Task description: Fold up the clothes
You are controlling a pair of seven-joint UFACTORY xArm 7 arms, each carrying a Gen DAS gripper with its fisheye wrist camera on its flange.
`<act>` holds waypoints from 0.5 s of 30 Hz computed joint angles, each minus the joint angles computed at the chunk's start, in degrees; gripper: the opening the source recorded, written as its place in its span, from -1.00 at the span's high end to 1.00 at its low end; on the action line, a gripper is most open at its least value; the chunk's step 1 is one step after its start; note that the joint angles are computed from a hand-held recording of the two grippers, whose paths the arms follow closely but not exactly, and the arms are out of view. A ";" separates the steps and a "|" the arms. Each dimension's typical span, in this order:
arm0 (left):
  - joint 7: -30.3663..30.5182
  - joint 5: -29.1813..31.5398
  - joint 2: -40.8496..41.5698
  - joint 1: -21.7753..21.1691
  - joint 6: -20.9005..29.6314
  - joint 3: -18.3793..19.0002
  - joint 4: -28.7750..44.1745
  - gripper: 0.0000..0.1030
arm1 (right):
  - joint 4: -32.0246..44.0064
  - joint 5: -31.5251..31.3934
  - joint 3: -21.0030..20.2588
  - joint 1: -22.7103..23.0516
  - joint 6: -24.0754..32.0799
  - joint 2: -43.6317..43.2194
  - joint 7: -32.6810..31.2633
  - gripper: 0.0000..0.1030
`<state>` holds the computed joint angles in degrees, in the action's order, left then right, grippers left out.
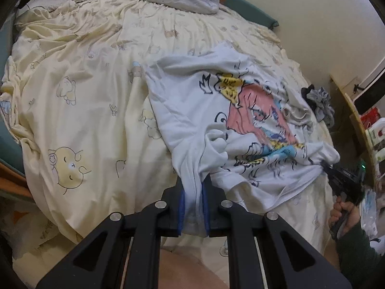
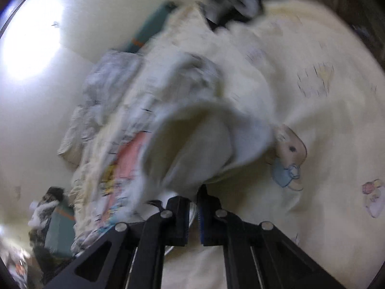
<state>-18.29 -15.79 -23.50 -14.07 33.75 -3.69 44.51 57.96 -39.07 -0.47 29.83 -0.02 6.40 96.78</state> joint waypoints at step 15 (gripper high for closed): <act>1.15 3.05 -12.43 4.80 16.34 1.82 -3.43 0.75 | -10.47 30.00 8.30 10.52 19.63 -24.02 -25.97 0.90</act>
<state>-17.14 -12.73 -35.93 -9.27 50.09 -1.86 41.08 47.48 -9.07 7.84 40.34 19.60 -17.62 70.82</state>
